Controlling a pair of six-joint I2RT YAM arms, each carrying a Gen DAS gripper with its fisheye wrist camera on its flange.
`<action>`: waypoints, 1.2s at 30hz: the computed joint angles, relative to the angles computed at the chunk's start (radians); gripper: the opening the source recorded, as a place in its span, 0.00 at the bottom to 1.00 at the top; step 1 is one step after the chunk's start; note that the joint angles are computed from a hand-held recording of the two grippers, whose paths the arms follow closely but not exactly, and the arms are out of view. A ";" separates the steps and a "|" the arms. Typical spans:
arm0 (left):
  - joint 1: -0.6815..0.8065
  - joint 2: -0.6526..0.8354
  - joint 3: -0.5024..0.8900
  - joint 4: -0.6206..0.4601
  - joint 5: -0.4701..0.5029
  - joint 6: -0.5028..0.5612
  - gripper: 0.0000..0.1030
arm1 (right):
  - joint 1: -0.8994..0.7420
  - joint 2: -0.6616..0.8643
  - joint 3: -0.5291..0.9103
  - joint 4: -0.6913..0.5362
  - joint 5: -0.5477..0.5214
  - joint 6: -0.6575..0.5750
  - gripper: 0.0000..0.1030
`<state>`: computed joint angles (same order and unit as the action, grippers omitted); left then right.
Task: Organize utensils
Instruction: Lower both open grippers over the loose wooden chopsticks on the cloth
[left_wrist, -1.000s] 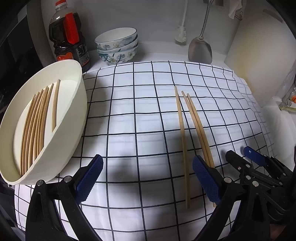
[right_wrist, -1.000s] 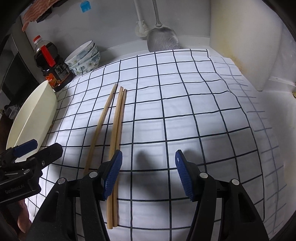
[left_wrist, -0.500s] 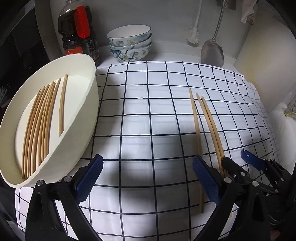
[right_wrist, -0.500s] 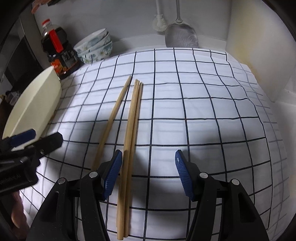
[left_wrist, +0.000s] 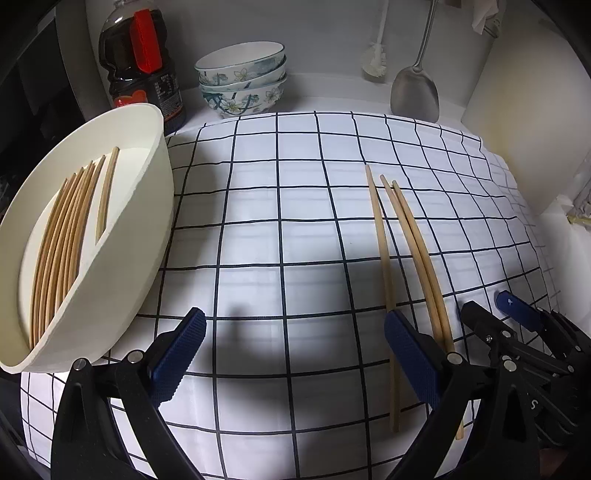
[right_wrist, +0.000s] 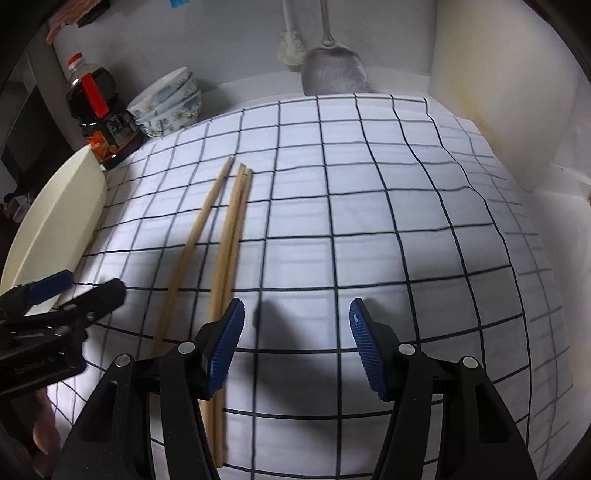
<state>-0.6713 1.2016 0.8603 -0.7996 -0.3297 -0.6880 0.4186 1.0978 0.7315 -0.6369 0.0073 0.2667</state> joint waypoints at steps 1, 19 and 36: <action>0.000 -0.001 0.000 0.000 0.000 -0.001 0.93 | 0.011 -0.002 0.002 0.000 0.002 -0.001 0.55; 0.002 0.014 -0.002 0.013 -0.002 -0.002 0.93 | 0.046 0.030 -0.011 0.034 0.036 0.002 0.55; -0.027 0.132 0.012 0.080 -0.016 0.007 0.93 | 0.023 0.042 -0.024 0.064 0.091 -0.091 0.55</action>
